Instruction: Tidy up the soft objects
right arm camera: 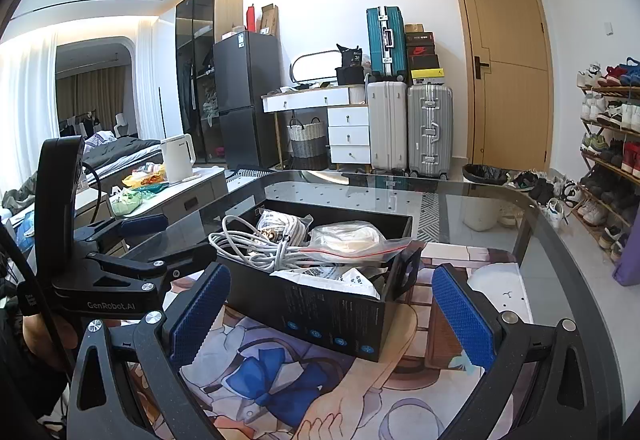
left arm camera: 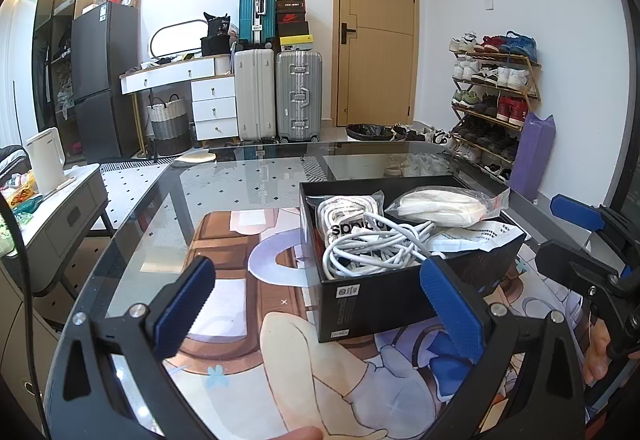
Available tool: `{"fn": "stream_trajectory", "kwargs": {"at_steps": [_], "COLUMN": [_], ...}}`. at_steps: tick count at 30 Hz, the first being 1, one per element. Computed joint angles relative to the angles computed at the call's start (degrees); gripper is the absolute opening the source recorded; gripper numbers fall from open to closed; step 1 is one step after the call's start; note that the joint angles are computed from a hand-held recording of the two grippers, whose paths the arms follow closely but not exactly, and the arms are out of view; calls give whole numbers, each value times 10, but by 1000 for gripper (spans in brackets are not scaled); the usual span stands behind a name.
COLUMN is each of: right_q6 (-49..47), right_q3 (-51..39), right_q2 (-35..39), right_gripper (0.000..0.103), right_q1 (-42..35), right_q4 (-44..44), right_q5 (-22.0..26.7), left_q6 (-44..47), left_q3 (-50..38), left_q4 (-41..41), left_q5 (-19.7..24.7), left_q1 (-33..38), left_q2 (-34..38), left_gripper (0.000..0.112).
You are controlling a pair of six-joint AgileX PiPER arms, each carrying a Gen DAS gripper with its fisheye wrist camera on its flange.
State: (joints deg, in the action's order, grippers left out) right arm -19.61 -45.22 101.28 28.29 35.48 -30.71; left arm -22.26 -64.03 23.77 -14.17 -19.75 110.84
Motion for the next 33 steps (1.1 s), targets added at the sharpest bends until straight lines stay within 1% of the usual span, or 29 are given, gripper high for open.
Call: {"fn": "stream_trajectory", "kwargs": {"at_steps": [33], "right_q6": [11], "right_q3": [2], "right_q2": [0], "right_gripper": [102], "right_q1": [-2], "right_q4": [-12], "right_q5": [-2], "left_q6": [-2], "left_q3": [2], "left_q4": [3], "left_q5": [-4], "left_q1": [4], "left_q2": [0], "left_gripper": [103]}}
